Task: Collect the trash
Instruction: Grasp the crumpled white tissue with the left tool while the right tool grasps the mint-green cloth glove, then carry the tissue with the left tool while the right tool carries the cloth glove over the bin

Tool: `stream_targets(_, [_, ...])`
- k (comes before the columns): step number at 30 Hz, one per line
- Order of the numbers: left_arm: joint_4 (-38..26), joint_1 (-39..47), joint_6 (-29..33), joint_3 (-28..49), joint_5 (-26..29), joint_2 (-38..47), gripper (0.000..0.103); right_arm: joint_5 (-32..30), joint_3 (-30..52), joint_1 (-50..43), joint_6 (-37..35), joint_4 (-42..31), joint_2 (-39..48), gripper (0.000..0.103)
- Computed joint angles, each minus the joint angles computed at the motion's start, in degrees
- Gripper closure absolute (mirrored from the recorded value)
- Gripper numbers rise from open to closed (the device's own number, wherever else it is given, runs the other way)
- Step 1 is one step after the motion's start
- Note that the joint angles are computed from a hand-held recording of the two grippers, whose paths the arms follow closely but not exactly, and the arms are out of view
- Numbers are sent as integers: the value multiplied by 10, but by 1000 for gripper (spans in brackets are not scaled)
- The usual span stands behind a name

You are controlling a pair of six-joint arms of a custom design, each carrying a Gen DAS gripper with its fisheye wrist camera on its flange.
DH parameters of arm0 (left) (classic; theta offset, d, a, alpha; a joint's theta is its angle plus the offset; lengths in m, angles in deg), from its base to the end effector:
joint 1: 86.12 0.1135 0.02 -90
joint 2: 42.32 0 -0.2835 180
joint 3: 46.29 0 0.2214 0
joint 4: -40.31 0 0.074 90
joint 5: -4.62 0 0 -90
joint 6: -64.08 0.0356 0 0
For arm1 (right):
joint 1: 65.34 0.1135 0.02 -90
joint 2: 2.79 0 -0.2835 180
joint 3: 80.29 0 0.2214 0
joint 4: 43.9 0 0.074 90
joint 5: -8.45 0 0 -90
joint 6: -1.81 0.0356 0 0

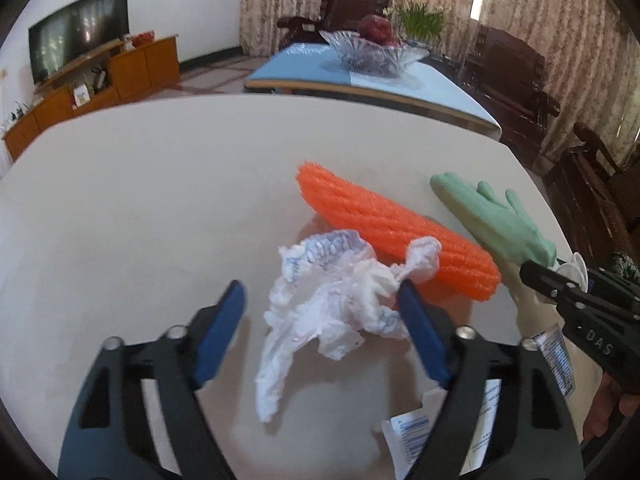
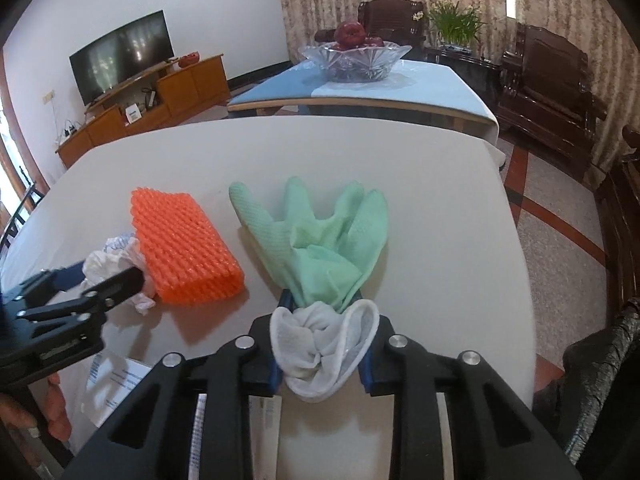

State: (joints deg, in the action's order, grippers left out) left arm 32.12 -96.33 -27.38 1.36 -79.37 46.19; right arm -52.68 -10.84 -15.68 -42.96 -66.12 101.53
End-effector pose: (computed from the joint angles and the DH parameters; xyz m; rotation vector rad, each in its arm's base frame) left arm 0.2471 -0.0483 0.1694 0.2331 2.4213 -0.2193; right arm 0.2260 0.2396 0.1733 0.0893 2.3976 0.1040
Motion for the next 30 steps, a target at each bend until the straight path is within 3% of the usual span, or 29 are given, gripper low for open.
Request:
stream_targets(7, [4, 5, -4, -6, 36, 4, 77, 12, -4, 8, 0, -10, -15, 75])
stream_targets(10, [2, 1, -6, -9, 33, -10, 85, 17, -3, 16, 7, -17, -21, 75])
stream_targets(17, [-22, 7, -17, -24, 17, -74, 88, 33, -2, 36, 22, -38, -40, 75])
stream_targets(30, [-175, -91, -50, 16, -88, -228, 88, 95, 20, 96, 65, -138, -116, 75])
